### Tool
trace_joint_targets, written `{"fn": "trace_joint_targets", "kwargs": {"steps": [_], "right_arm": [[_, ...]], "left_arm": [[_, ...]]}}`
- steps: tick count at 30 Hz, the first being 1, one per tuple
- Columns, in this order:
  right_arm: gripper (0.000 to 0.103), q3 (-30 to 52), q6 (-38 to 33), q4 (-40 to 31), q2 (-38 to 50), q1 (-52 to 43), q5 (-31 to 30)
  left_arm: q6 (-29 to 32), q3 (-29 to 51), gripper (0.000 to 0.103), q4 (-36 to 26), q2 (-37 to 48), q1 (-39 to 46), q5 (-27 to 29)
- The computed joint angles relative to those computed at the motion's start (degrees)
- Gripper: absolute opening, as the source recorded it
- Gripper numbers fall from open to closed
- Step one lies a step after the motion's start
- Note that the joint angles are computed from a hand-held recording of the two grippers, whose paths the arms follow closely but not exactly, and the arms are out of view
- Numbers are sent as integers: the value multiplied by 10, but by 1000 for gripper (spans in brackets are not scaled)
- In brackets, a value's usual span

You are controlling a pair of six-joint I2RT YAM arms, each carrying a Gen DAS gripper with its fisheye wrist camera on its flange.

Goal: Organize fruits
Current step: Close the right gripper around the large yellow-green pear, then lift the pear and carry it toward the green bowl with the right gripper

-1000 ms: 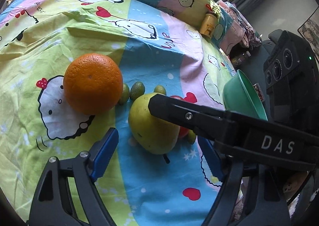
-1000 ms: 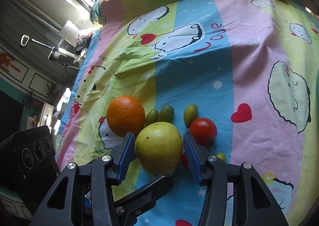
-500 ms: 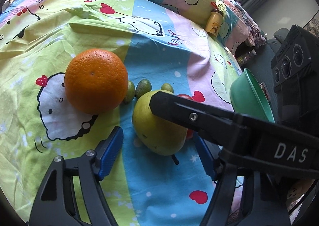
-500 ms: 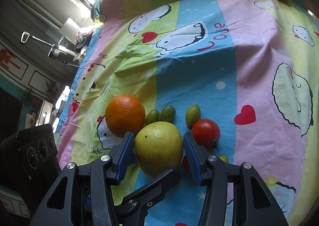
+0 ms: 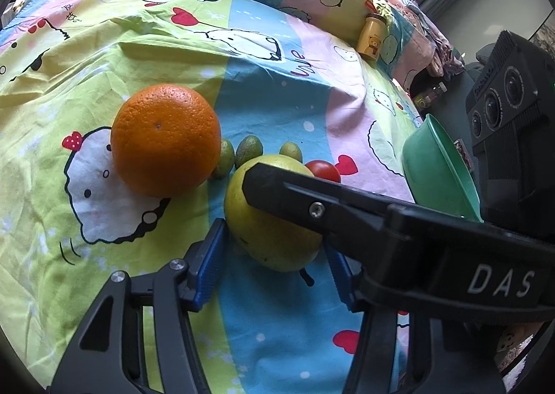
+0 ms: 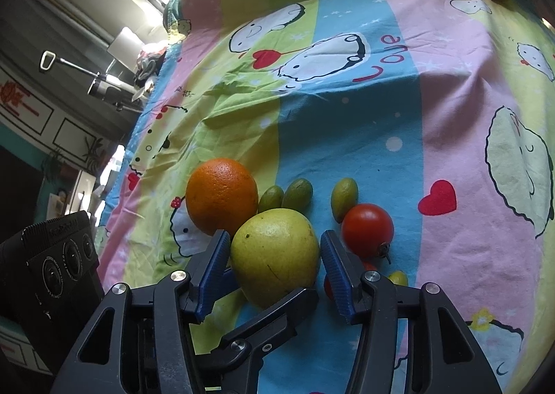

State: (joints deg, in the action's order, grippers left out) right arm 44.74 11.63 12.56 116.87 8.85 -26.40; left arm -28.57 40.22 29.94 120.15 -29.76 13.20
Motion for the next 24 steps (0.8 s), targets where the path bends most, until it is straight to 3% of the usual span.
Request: {"fn": "trace_joint_targets", "kwargs": {"steps": [15, 24], "right_arm": [[56, -82, 5, 48, -115, 27, 30], [56, -150, 7, 74, -231, 20, 28]], "left_arm": [[8, -76, 55, 46, -98, -16, -36], [25, -106, 55, 30, -194, -58, -102]]}}
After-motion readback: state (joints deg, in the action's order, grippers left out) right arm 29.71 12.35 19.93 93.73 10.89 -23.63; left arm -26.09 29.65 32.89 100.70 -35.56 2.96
